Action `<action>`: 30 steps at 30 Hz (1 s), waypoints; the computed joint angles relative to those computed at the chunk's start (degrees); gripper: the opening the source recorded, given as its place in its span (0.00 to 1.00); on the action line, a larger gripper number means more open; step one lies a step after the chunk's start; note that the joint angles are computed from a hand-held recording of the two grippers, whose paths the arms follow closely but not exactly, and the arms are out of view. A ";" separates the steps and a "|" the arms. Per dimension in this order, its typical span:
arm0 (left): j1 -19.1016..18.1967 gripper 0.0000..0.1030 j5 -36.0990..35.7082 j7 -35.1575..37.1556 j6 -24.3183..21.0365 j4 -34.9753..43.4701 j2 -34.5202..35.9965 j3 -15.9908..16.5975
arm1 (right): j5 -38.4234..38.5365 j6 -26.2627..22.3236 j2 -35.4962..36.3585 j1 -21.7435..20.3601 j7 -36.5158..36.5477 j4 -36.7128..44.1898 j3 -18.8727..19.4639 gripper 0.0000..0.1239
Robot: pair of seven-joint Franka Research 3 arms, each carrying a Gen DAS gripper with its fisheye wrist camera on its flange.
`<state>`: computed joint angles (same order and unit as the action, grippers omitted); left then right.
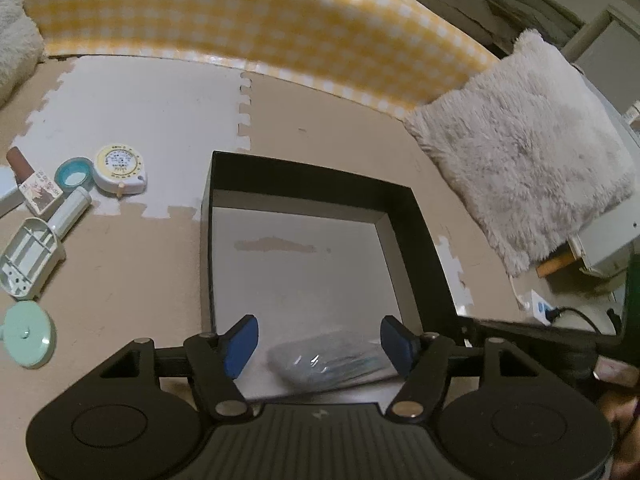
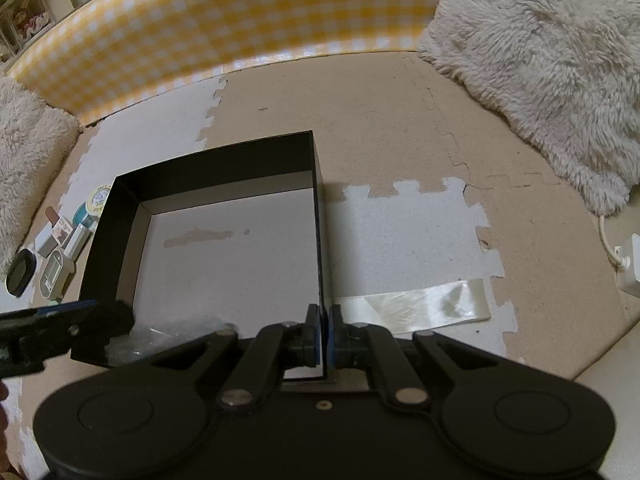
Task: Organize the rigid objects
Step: 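Carry the clear box into the black box and open left gripper, then move left gripper back and grasp the black oval case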
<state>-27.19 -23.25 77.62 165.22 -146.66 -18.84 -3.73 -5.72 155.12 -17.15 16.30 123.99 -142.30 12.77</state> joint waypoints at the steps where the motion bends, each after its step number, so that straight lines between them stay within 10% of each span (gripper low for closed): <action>1: -0.09 0.67 0.51 0.96 -0.98 -0.01 -0.54 0.18 | 0.09 0.09 -0.01 0.05 -0.02 -0.05 -0.04 0.03; 16: 1.88 0.65 1.33 4.00 -4.59 0.42 -0.68 -1.95 | 0.69 0.43 -0.11 0.09 -0.48 -0.30 -0.17 0.03; 30: 8.33 0.99 20.73 -10.53 -5.90 -1.76 -7.59 -7.44 | -0.47 0.81 -0.21 -0.44 0.19 -0.44 0.36 0.03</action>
<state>-18.87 -2.52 67.09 159.32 -148.42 -26.43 -11.17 -6.19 155.93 -17.37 15.86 124.18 -142.75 13.13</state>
